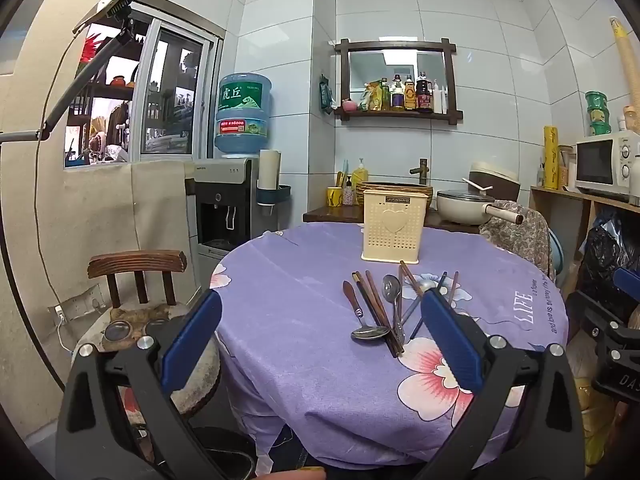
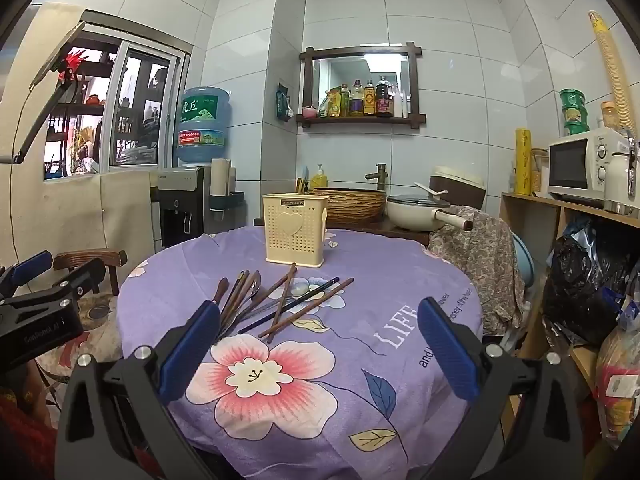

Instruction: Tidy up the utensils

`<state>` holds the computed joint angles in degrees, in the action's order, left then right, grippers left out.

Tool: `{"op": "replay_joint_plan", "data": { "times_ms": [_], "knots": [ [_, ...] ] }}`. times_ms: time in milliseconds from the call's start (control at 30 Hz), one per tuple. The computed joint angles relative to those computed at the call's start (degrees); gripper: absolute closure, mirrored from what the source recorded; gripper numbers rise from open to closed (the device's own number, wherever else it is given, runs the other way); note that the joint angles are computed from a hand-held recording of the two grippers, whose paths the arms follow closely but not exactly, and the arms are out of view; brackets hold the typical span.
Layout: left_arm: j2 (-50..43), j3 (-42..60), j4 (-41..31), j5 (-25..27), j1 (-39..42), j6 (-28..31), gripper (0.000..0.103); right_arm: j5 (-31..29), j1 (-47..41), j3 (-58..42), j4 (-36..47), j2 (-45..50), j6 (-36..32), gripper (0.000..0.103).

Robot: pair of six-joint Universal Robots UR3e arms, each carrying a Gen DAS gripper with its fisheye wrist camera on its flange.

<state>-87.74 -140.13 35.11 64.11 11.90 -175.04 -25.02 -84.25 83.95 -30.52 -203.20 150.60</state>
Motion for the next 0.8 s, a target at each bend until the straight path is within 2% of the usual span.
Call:
{"op": "replay_joint_plan", "data": {
  "times_ms": [267,300,367,667,800],
  "knots": [
    [0.04,-0.18,0.63,-0.02,0.12,-0.22,0.004,0.17,-0.26,-2.34,2.26,0.85,-1.06,0.006],
    [0.1,-0.21,0.7,-0.04,0.12,-0.22,0.004,0.2,-0.34,-0.14,1.13,0.25,-0.89,0.006],
    [-2.49,0.17,3.14,1.2,-1.14,-0.41,0.004,0.17,-0.31,1.32,0.01,-0.37,-0.58,0.006],
    [-4.64,0.75,4.89,1.87,-1.81,-0.8,0.004,-0.02,-0.14,-0.28,1.2,0.29,-0.91,0.006],
    [-1.07,-0.6,1.92,-0.92,0.87,0.19,0.004,0.11,-0.33,-0.36,1.42,0.22,-1.04,0.006]
  ]
}}
